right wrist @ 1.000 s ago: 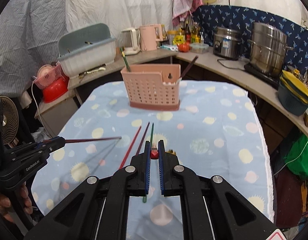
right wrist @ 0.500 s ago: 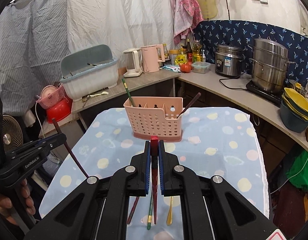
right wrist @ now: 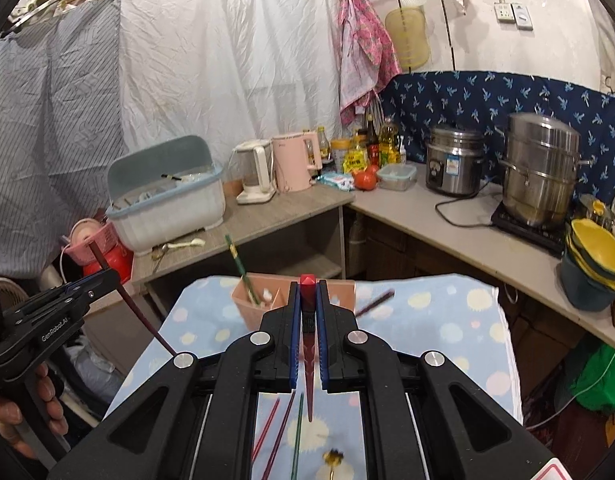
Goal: Organize utensils
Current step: 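Carry both held chopsticks to the pink holder with both grippers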
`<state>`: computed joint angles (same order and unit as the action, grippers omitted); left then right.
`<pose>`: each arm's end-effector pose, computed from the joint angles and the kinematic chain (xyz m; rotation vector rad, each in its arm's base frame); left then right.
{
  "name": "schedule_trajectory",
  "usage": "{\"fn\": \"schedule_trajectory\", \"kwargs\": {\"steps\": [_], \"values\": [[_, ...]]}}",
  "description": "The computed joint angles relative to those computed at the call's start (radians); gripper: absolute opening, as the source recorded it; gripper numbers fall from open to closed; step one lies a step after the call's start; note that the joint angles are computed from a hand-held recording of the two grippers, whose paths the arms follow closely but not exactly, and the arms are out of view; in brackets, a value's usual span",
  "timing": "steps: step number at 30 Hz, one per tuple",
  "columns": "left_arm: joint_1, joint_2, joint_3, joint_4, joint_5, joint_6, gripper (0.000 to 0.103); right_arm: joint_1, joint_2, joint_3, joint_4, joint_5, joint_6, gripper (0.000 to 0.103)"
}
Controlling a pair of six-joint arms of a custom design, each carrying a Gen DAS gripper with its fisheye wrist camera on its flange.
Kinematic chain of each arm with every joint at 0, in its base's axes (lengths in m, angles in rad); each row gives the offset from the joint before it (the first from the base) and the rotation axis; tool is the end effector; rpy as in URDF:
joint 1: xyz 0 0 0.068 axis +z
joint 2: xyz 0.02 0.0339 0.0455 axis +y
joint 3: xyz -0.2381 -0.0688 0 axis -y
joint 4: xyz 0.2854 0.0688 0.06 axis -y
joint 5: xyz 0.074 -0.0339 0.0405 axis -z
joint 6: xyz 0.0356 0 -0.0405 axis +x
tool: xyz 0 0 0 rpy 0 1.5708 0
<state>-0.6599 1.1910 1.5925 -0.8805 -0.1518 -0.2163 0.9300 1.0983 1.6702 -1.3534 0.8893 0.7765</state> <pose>0.2149 -0.1600 0.4511 0.3611 2.0347 -0.3898 0.1343 0.1339 0.4625 0.2414 2.0161 0.0010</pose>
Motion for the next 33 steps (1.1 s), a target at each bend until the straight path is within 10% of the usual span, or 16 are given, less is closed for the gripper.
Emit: {"fn": "schedule_trajectory", "kwargs": {"steps": [20, 33], "values": [[0.005, 0.606, 0.758, -0.046, -0.008, 0.054, 0.007, -0.382, 0.307, 0.330, 0.306, -0.252, -0.395, 0.007], [0.036, 0.672, 0.685, 0.010, 0.018, 0.039, 0.007, -0.467, 0.324, 0.158, 0.415, -0.372, -0.387, 0.007]]}}
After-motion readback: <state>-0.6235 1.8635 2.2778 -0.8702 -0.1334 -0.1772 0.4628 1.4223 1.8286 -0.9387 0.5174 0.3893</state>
